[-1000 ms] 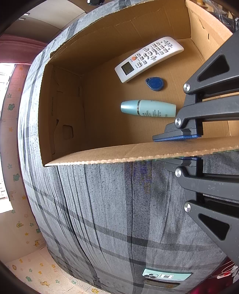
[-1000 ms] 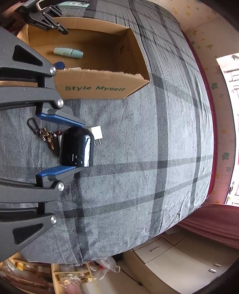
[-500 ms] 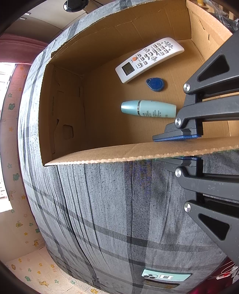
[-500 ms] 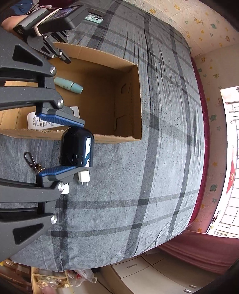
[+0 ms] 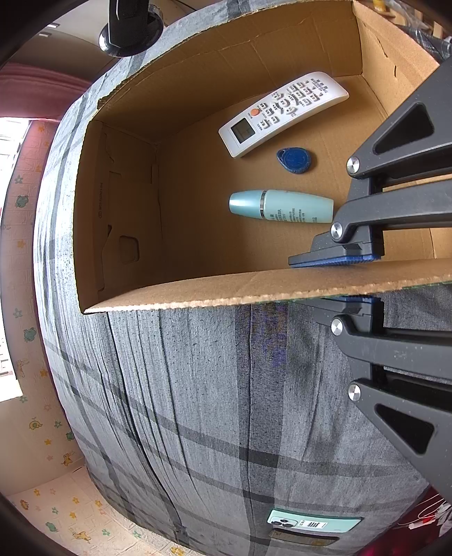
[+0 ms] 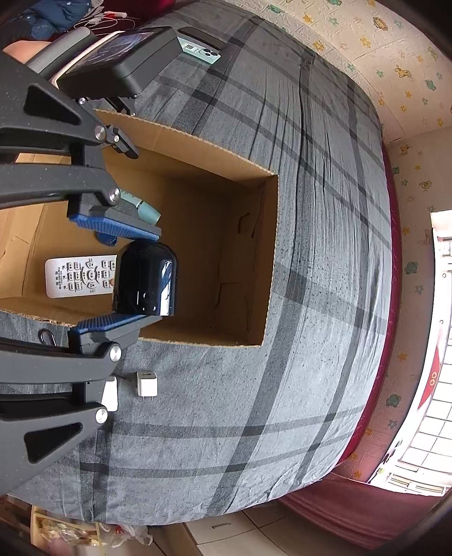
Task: Organize rigid objects
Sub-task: 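Carry the black adapter into the box with the right gripper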
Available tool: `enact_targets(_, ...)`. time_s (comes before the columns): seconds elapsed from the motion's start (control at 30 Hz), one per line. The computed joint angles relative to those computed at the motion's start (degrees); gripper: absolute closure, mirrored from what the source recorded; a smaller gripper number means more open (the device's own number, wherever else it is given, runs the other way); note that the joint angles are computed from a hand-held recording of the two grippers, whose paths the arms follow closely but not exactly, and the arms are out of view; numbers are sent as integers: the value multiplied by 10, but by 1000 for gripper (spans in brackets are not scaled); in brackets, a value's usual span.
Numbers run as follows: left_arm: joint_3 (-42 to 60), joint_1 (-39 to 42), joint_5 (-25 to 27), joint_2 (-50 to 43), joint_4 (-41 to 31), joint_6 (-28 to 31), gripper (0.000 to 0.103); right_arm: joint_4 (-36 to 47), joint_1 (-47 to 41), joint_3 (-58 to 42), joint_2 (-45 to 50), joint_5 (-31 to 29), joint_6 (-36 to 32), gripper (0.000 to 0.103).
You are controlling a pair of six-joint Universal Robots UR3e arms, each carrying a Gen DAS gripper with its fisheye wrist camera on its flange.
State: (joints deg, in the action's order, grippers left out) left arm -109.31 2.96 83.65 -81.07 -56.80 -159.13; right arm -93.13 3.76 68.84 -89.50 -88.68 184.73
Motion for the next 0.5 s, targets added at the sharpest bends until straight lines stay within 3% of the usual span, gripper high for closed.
enact_targets(0.5,2,1,-1,-2,-1,-1,89,-47,44,51,43,16,22,61)
